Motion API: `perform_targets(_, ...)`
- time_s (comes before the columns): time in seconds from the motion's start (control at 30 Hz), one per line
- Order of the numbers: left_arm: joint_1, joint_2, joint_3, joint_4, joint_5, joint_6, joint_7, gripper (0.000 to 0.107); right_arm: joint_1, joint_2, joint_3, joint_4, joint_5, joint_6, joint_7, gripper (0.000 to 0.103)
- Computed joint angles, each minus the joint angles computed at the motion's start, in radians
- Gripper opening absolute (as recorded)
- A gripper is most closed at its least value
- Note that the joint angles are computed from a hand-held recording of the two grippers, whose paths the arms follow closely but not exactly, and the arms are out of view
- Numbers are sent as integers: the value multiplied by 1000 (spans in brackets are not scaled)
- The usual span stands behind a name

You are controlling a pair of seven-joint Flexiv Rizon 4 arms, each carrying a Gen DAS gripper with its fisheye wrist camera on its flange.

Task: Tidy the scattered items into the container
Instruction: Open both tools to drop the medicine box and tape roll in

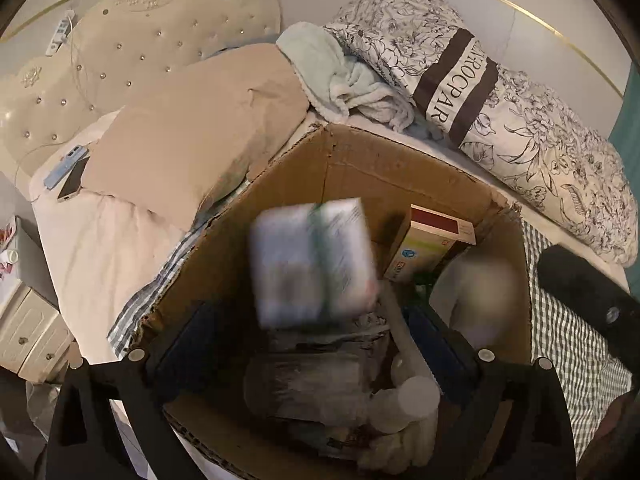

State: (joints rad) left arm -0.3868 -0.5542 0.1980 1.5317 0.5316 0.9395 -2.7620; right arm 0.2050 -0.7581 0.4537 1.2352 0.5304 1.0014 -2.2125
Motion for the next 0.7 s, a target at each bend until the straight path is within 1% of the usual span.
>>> perform_targets(0.1,-7,-2,-4,-15,2,-10,5,101,-8,16,-1,14,7,33,-9,66)
perform_targets(0.43,-41,-31,-21,-111,7,-65,26,101,-64,40,-9,23,27,46,10,66)
perform_targets(0.7,-78,-90,-32,-235,4,-103,56,101,-128,66,-10,32,69,57,-22,66)
